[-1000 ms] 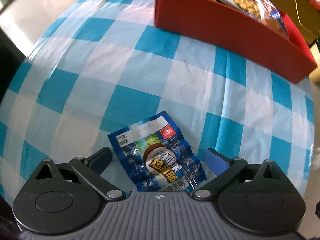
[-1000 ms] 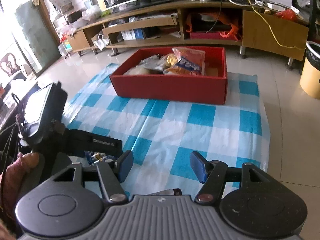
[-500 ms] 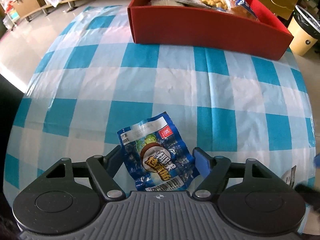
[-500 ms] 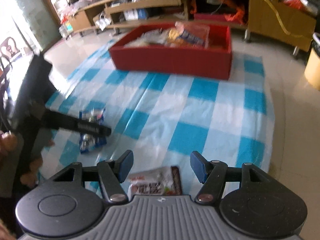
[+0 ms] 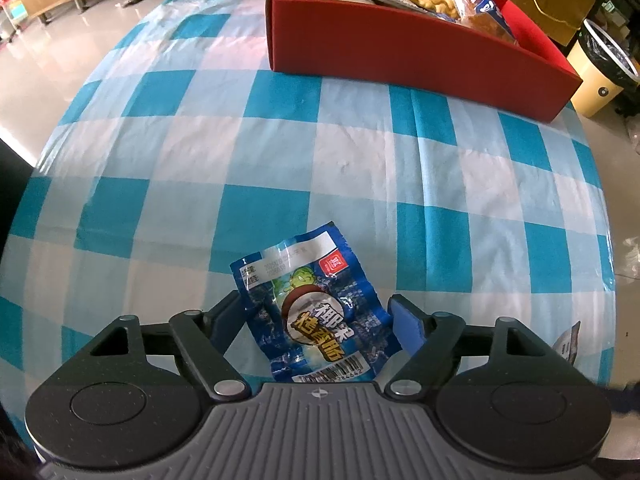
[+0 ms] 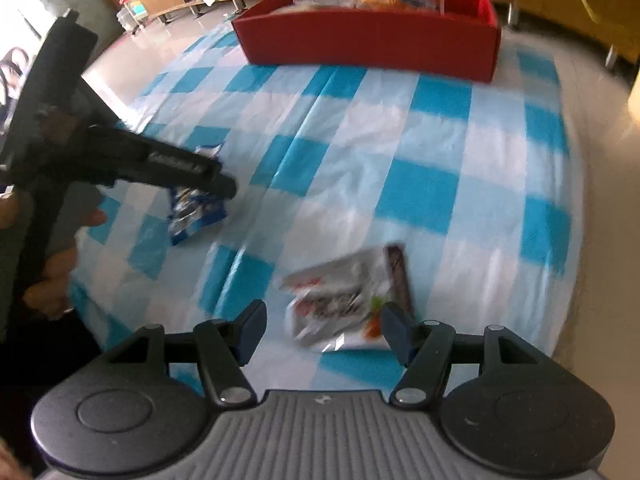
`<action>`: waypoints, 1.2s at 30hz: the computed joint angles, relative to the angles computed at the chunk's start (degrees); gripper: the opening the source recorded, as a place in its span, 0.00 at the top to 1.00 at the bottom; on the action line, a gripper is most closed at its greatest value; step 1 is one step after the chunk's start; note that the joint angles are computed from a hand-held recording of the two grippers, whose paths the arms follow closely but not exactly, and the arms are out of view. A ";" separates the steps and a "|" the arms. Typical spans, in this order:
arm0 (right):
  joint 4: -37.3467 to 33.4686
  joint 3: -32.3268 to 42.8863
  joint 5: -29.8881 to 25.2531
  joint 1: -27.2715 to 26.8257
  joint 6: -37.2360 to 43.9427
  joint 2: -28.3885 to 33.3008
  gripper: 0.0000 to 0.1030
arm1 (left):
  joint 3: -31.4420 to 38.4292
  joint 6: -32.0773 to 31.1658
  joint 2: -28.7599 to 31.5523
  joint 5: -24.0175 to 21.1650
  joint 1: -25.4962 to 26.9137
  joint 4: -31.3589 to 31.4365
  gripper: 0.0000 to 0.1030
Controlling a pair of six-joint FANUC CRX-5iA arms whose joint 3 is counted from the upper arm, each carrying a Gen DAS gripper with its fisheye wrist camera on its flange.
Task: Organize snacks
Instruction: 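Grasp the blue sausage pack with the left gripper while the right gripper grasps the white jerky pouch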
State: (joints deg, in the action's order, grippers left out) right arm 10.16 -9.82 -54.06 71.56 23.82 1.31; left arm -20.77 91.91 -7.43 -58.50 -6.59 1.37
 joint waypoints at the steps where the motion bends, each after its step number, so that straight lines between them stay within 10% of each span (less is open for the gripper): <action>1: -1.33 0.17 0.58 -0.13 0.22 0.06 0.42 | -0.03 -0.08 0.06 0.04 0.07 0.18 0.20; 8: -8.26 2.69 3.25 -4.15 0.49 3.00 0.40 | 0.09 0.10 0.26 -0.15 0.29 0.42 0.18; 24: 5.54 -2.35 3.89 -1.12 -16.71 1.05 0.40 | -0.19 -0.15 0.15 -0.27 0.43 0.67 0.16; 36: 2.43 4.73 2.26 -2.51 -8.46 7.39 0.40 | -1.05 -1.33 -0.62 -0.12 1.02 1.17 0.15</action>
